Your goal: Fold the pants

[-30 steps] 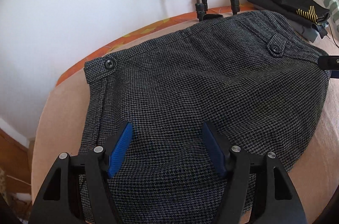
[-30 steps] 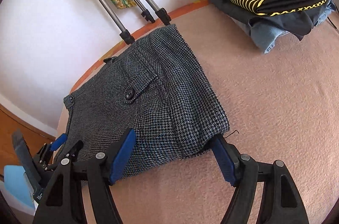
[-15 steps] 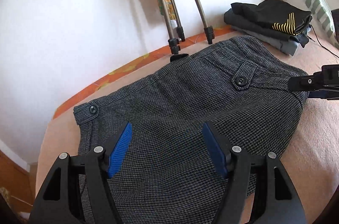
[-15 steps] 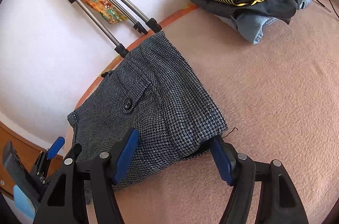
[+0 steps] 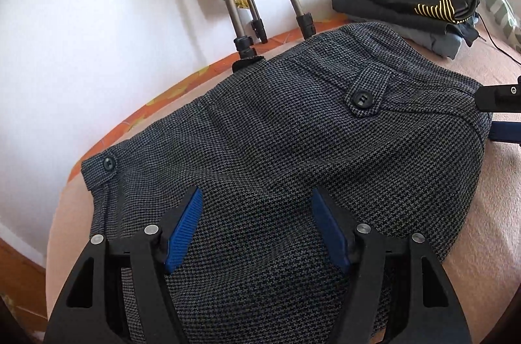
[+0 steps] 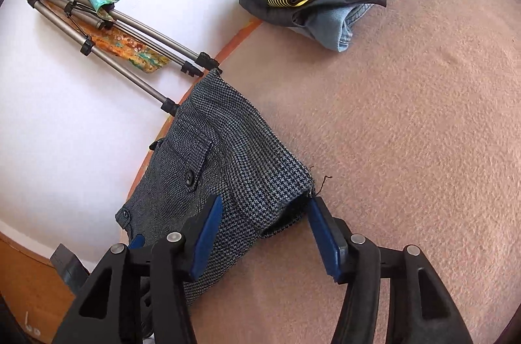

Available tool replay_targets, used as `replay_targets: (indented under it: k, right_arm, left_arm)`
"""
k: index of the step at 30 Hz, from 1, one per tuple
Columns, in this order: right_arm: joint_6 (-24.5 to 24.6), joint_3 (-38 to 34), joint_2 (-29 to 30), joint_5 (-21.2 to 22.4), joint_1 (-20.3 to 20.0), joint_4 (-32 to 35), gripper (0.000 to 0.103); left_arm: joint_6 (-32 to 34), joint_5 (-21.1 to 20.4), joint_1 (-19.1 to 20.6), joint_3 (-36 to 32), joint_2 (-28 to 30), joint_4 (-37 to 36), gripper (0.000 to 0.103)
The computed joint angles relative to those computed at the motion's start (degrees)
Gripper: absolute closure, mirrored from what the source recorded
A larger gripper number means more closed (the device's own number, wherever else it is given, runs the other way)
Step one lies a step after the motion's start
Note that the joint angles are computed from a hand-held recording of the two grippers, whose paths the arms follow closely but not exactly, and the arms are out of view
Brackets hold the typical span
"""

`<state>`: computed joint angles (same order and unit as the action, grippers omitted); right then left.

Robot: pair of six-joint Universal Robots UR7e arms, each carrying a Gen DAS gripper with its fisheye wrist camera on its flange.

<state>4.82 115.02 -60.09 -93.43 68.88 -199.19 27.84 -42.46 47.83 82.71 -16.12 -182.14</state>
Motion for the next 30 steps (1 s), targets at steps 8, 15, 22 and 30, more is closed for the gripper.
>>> replay_targets:
  k: [8,15,22,30]
  right_arm:
    - [1.49,-5.03,2.46,1.46,0.49,3.28,0.053]
    - [-4.57,-6.67,3.57,-2.89,3.15,2.44,0.087]
    - [-11.4,-6.62,4.32,-7.7,6.61,-1.63,0.092]
    - [-19.32,-7.77,5.4,-12.75,11.84,-4.75,0.092]
  left_arm:
    - [-3.26,-1.77,0.5,0.82,-1.64,3.3,0.035]
    - [-10.03,-5.56,1.32,2.59,-4.97,3.47,0.035]
    - [-11.73,-3.04,1.57,-0.83,-2.88,11.04,0.035]
    - [-14.7,-5.74,2.05,3.85,-8.36,9.9,0.035]
